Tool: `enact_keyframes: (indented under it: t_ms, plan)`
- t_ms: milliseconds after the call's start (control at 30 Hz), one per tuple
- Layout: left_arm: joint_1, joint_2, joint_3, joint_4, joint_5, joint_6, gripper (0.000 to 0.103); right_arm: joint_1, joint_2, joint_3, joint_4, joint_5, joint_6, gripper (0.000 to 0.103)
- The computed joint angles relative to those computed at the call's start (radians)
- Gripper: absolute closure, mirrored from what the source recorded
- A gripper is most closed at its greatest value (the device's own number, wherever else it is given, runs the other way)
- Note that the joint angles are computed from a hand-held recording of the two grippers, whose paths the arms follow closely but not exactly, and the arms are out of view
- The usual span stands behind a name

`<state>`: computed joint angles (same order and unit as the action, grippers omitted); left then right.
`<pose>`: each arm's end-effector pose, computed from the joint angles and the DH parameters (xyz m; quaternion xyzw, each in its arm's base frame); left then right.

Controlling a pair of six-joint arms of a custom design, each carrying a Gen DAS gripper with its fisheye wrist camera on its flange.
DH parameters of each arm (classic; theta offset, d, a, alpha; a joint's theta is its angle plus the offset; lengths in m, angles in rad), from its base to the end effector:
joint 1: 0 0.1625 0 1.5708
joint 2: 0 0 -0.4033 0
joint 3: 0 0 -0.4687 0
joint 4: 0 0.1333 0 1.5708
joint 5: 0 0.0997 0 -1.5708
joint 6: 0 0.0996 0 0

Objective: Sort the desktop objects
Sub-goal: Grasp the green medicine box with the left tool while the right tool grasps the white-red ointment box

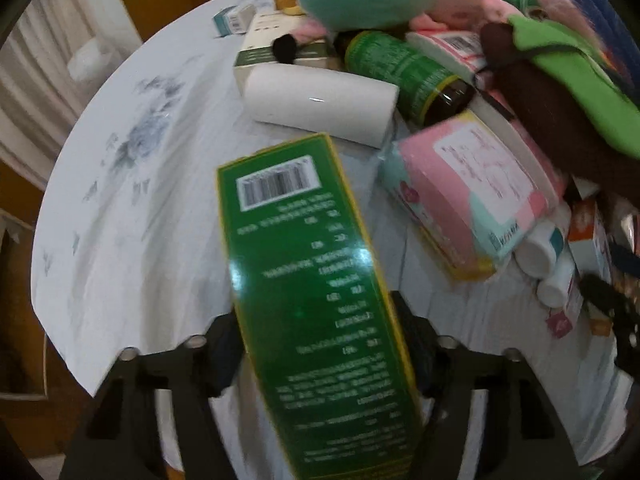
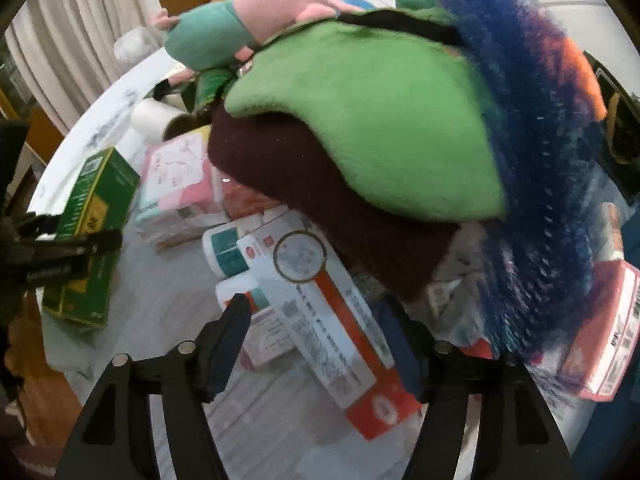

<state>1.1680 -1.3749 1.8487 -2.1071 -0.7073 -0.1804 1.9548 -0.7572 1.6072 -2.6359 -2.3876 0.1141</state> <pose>-0.0426 -0.6331 0.2859 0.0877 0.9036 -0.1474 0.3924 0.3239 -0.6396 0.0421 0.0805 -0.9099 0.1928 0.3584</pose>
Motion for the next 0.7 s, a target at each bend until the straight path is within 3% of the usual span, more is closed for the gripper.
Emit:
enact_keyframes:
  t_ms: [200, 500, 700]
  plan:
    - [-0.019, -0.022, 0.027, -0.043, -0.017, 0.076, 0.046, 0.002, 0.023, -0.026, 0.027, -0.022, 0.000, 0.055]
    - [-0.097, -0.073, 0.078, -0.119, -0.001, 0.162, 0.046, 0.029, -0.005, 0.008, -0.009, 0.015, 0.041, 0.057]
    - [-0.154, -0.098, 0.109, -0.173, -0.023, 0.229, 0.046, 0.075, -0.053, 0.058, -0.086, -0.010, 0.052, 0.060]
